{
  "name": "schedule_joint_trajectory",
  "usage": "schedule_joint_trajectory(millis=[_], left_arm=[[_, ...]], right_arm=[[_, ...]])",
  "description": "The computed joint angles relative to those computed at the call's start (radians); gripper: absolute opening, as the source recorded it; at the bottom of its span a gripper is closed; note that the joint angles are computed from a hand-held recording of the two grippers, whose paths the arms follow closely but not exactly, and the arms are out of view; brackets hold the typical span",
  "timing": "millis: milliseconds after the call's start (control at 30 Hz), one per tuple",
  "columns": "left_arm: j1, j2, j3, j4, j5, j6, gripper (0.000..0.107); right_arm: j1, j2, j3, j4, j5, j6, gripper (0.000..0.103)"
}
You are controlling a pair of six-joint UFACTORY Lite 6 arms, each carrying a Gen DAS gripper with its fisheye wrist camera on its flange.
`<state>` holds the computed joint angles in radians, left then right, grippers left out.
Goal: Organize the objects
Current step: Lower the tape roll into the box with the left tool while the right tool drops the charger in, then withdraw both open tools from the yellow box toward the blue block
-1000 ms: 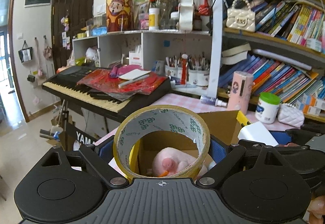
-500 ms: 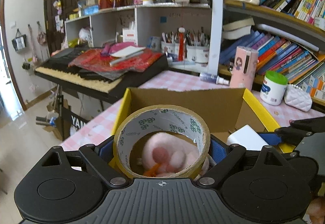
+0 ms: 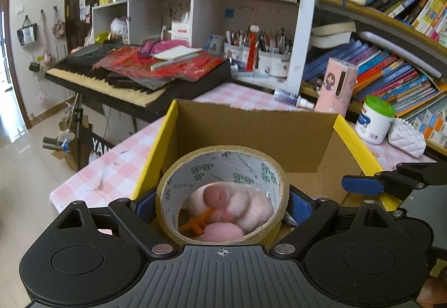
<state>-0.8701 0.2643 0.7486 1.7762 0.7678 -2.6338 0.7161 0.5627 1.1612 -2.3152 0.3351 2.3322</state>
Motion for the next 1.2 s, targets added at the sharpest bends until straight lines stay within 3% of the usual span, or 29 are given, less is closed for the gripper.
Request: schedule_joint_trajectory(millis=[233,433,867,1200], left_arm=[[-0.082,-0.095,-0.053,-0.032,0.126,0.017,0.096],[-0.159,-0.177,-0.113,-0.107,0.194,0.013,0.096],[-0.451,-0.318,-0.271,-0.347,0.35,0.014,0.099],[-0.695,-0.324,-0.328,-0.559,0.394,-0.029,0.099]], right_arm=[[0.046,-0.131,-0.139,-0.065,0.122,0.115,0.056],[0.11,-0.257,-0.273,0.015,0.232,0.119,0.058],[0.402,-0.443,-0.509,0.423,0.504,0.049,0.077],[0.637,-0.467,-0.593,0.713,0.602,0.05,0.085]])
